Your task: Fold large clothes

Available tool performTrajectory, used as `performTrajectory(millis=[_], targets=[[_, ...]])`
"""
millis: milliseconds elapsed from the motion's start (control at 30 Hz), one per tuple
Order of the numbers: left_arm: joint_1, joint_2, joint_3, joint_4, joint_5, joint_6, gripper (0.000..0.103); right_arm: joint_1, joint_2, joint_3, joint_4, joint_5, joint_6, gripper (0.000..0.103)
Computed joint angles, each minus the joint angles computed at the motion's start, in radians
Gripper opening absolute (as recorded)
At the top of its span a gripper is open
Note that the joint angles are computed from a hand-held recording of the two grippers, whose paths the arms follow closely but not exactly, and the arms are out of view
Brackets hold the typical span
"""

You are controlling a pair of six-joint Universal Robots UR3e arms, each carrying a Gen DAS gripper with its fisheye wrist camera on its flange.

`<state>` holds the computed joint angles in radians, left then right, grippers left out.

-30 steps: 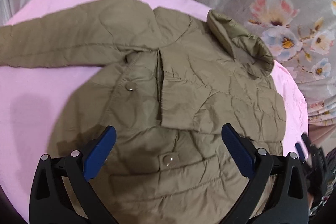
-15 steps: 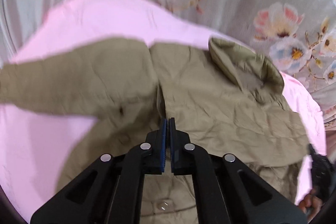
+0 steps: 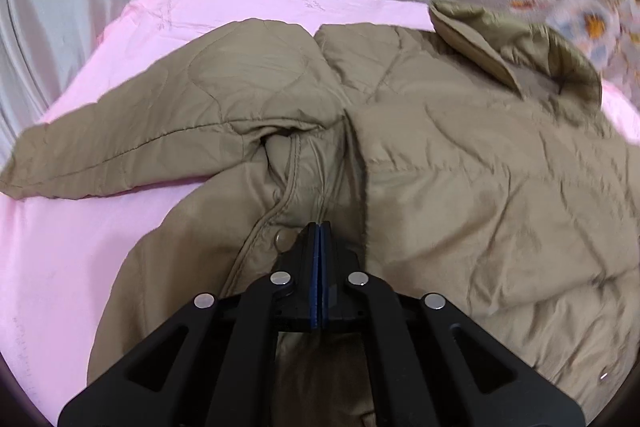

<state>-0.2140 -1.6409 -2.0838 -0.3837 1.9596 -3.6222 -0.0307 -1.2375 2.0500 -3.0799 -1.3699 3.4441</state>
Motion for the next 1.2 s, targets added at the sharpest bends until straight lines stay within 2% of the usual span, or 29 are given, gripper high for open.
performTrajectory(millis=[100, 233, 367, 433, 467, 567, 633, 667, 700, 733, 767, 800, 900, 967, 1033, 1133, 1200], targets=[[-0.031, 0.063, -0.062, -0.016, 0.029, -0.012, 0.0, -0.006, -0.074, 0.083, -0.004, 0.007, -0.005, 0.003], [-0.086, 0.204, -0.18, -0.055, 0.048, -0.057, 0.0, -0.045, -0.261, 0.279, -0.002, 0.051, -0.035, 0.003], [-0.207, 0.355, -0.276, -0.155, 0.11, -0.159, 0.0, -0.131, -0.569, 0.505, 0.096, 0.133, -0.084, 0.003], [-0.226, 0.448, -0.323, -0.189, 0.093, -0.185, 0.0, -0.16, -0.73, 0.571, 0.197, 0.156, -0.094, 0.003], [-0.209, 0.491, -0.342, -0.197, 0.067, -0.179, 0.0, -0.172, -0.78, 0.583, 0.238, 0.164, -0.1, 0.003], [-0.054, 0.667, -0.379, -0.265, -0.112, -0.112, 0.003, -0.168, -0.815, 0.549, 0.298, 0.166, -0.091, 0.007], [0.108, 0.779, -0.363, -0.359, -0.285, -0.04, 0.011, -0.15, -0.816, 0.503, 0.297, 0.161, -0.074, 0.007], [0.192, 0.826, -0.35, -0.395, -0.366, -0.007, 0.02, -0.152, -0.822, 0.485, 0.302, 0.172, -0.068, 0.007], [0.234, 0.84, -0.337, -0.409, -0.406, 0.016, 0.031, -0.15, -0.819, 0.461, 0.303, 0.182, -0.057, 0.007], [0.257, 0.831, -0.325, -0.402, -0.428, 0.03, 0.032, -0.141, -0.804, 0.437, 0.298, 0.182, -0.044, 0.007], [0.251, 0.787, -0.307, -0.372, -0.42, 0.04, 0.031, -0.13, -0.771, 0.414, 0.276, 0.178, -0.03, 0.007], [0.209, 0.71, -0.283, -0.332, -0.369, 0.035, 0.031, -0.13, -0.772, 0.417, 0.271, 0.176, -0.03, 0.006], [0.109, 0.508, -0.238, -0.249, -0.234, 0.028, 0.028, -0.046, -0.637, 0.385, 0.218, 0.069, -0.027, 0.006], [0.063, 0.457, -0.232, -0.224, -0.174, 0.03, 0.028, -0.031, -0.594, 0.398, 0.222, 0.053, -0.054, 0.011], [0.054, 0.5, -0.217, -0.28, -0.152, 0.036, 0.028, -0.045, -0.648, 0.414, 0.256, 0.07, -0.059, 0.014], [0.112, 0.651, -0.179, -0.419, -0.193, 0.074, 0.03, -0.094, -0.838, 0.422, 0.435, 0.103, -0.123, 0.015], [0.098, 0.691, -0.119, -0.48, -0.152, 0.085, 0.033, -0.111, -0.989, 0.414, 0.553, 0.085, -0.156, 0.019]])
